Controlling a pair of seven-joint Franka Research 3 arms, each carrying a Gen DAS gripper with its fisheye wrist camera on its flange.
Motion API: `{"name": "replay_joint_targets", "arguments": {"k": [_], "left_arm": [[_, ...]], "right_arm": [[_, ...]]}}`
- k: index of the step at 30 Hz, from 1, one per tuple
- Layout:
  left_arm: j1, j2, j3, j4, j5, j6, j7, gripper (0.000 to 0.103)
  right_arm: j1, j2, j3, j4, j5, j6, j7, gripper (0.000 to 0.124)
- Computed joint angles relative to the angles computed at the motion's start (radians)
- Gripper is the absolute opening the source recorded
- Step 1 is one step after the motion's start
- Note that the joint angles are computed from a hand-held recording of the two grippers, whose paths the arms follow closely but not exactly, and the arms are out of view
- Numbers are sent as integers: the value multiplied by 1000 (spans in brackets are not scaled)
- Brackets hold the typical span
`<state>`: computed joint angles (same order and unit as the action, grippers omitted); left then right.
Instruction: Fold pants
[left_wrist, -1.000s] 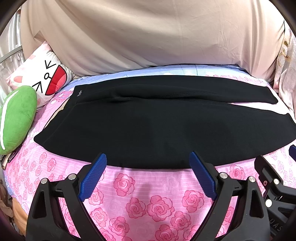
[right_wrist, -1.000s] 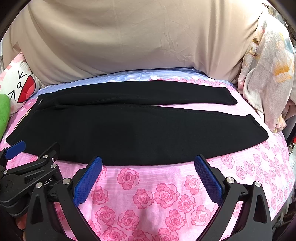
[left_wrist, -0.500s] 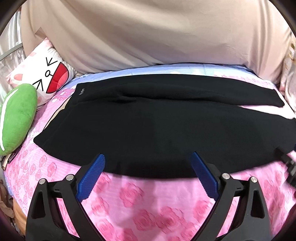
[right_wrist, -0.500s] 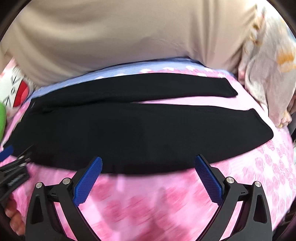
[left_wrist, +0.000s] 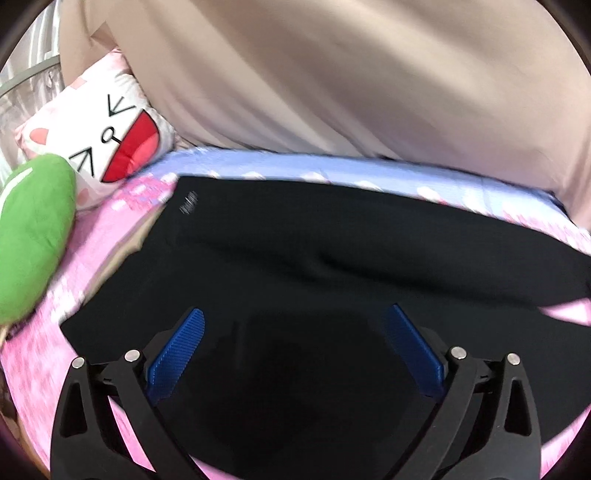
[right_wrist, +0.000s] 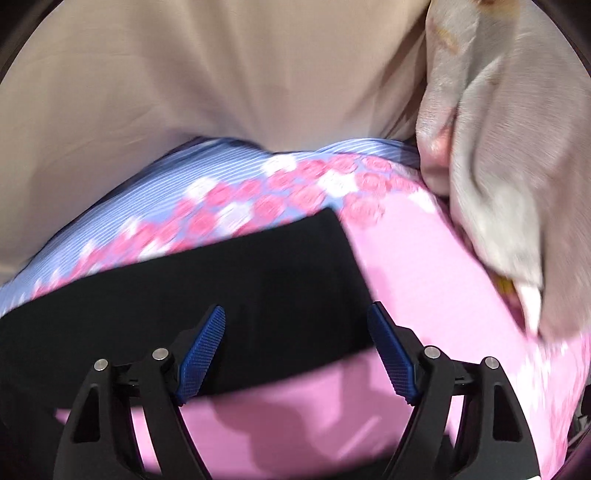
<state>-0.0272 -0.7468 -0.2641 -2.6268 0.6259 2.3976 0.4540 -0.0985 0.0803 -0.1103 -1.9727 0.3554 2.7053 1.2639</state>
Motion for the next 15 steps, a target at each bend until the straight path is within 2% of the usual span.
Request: {"name": "replay_joint_targets", "arguments": {"k": [4,7,8,10,12,13,15], "left_arm": [[114,71,64,61,82,29,39,98],[190,165,125,137,104,45,80,98],[212,214,161,173,96,62,107,98],[257,284,184,230,93,67,112,98],[293,372,209,298,80,62,118,98],[298,414,228,327,57,69,137,98],[302,500,256,386,2,67,191,98]], "right_arm": [[-31,144,12,176,77,-84,-34,77],[-20,203,8,236,31,-90,-14,77],[-13,209,8,235,11,-68,-13,74],[-21,205,25,232,27,-57,-49,58],[-50,199,60,235,100,-75,-131,14],[-50,192,64,232,118,-88,-146,13],[-22,173,47,203,81,-47,-131,11]]}}
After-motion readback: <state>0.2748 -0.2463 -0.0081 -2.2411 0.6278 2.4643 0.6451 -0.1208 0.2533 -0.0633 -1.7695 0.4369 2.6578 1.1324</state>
